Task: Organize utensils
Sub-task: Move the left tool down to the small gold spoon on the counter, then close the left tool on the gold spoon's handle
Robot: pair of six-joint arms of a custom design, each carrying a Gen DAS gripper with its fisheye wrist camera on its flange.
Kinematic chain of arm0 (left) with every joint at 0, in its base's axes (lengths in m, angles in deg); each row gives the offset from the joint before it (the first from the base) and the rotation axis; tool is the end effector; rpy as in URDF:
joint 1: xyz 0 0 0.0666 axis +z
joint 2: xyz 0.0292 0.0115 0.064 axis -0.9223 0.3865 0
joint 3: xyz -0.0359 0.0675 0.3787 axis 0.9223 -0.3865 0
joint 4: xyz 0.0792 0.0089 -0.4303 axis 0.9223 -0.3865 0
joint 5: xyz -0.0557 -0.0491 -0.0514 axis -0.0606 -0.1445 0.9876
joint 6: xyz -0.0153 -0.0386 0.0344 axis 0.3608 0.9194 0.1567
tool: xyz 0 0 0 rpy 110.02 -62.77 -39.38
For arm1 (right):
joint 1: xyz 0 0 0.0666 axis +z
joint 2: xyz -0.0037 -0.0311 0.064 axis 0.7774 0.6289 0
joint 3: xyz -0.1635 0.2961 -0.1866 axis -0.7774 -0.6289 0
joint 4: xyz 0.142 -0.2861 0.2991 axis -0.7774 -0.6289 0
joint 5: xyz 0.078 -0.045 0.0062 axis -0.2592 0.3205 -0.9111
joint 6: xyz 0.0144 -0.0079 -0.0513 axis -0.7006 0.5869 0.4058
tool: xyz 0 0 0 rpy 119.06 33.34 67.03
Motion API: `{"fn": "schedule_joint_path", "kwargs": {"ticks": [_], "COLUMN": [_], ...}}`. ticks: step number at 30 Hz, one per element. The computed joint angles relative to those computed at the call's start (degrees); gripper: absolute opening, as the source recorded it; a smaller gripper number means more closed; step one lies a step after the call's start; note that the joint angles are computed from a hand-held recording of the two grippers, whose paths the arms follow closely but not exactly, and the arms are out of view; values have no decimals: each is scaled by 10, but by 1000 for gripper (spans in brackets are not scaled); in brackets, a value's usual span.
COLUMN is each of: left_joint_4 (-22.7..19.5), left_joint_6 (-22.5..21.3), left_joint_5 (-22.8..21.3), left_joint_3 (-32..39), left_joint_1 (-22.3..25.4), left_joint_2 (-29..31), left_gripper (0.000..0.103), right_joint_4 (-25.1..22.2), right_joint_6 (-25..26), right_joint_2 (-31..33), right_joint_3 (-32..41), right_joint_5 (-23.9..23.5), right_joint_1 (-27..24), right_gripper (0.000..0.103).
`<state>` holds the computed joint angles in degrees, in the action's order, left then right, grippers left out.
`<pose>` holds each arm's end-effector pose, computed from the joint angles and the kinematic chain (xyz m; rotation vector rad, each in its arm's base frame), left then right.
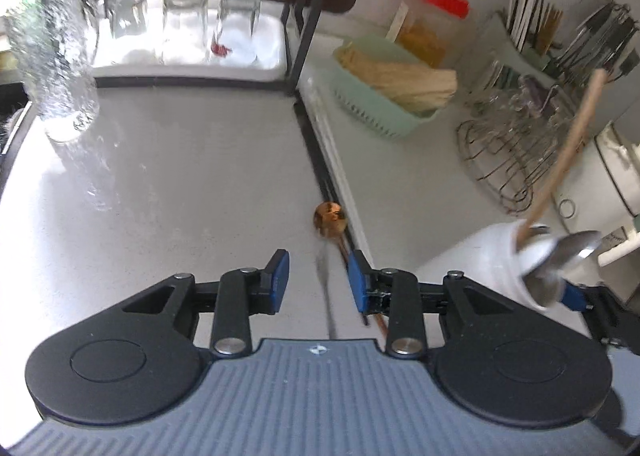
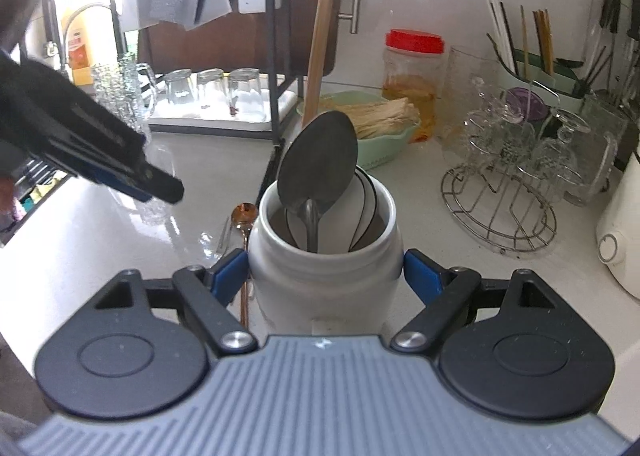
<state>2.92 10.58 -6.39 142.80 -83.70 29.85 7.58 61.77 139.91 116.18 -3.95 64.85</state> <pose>0.6682 -0.1944 0.5486 -0.4806 2.5011 -0.2557 0.6240 0.1619 0.5656 -0.6557 2.1710 0.2842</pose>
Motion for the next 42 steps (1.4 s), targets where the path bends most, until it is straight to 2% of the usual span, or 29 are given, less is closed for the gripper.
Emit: {"fn": "schedule_joint_path", "kwargs": {"ticks": [9,14,16,19,23,27,34,42], "left_joint_4": [64,61,54,54,42,30,-20,-13], "left_joint_6": [-34,-64,-89,-100,-125,-123,-115,-91], "left_joint_5": [33,39,42,44,14,10,10,17], "left_joint_3": [-46,-16,3,12,37,54,124,107], "left_joint_1": [17,15,14,13,8,9,6,5], "left_joint_2": [8,38,53,61,77,87,124,111], "left_gripper": [37,36,29,28,23,15,8,7], "right_joint_4": [-40,-43,-40,-40,-38,-41,-41,-44], "right_joint_6": [-32,-49,-59,-64,-64,-64,-62,-58], "right_joint_2": [12,11,7,6,5,7,7,8], "right_joint_3": [31,31,25,24,22,25,25,28], "right_joint_5": [51,71,80,87,87,87,87,85], "right_joint_1": [11,16,18,20,19,20,19,19], "right_gripper": [87,87,87,87,87,87,87,87]}}
